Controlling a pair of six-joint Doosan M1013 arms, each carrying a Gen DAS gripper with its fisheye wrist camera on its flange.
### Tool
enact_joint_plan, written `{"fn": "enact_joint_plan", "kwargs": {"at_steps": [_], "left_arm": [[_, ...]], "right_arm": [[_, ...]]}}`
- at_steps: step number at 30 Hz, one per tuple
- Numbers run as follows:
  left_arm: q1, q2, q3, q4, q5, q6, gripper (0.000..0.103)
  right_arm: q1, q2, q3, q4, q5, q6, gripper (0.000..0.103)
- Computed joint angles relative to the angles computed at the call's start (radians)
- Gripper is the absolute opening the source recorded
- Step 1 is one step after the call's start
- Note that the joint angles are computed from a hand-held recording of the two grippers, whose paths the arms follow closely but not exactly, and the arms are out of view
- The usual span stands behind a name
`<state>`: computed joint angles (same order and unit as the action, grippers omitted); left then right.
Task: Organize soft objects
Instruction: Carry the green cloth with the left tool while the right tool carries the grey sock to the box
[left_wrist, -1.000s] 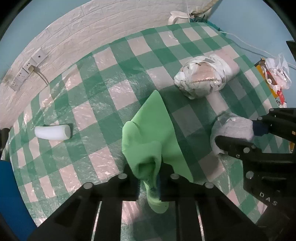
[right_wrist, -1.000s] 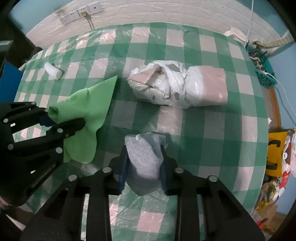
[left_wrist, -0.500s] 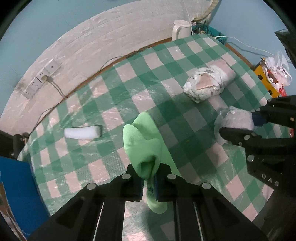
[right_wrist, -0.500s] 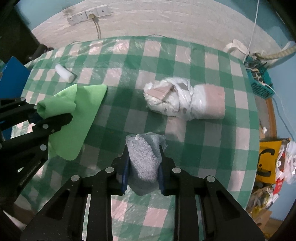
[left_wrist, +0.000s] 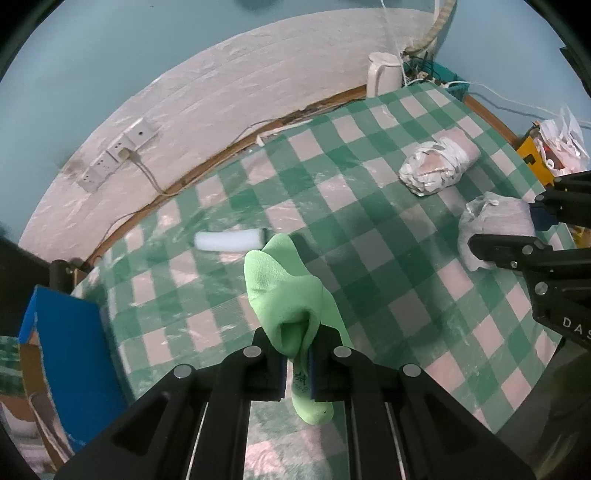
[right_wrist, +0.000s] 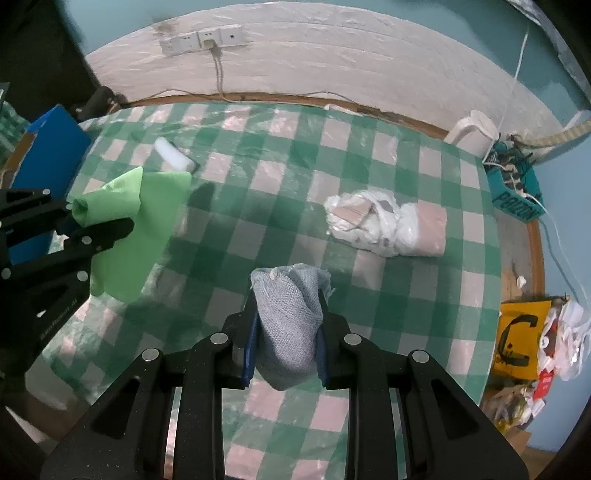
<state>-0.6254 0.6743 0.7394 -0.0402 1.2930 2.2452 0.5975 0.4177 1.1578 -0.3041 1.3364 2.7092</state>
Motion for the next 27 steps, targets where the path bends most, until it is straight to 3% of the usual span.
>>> {"fn": "enact_joint_plan", "kwargs": {"at_steps": [18,27], "left_arm": [[0.066,-0.059,0.032,0.015,-0.066,-0.029,0.008],[0.098,-0.071,0.022,-0.015,-0.063,-0.031,0.008]], "right_arm": [[0.034,0.062,-0.145,-0.031,0.045,-0.075,0.024],[0.047,0.114,-0.256,-0.038,0.072,-0.144,0.024]]}}
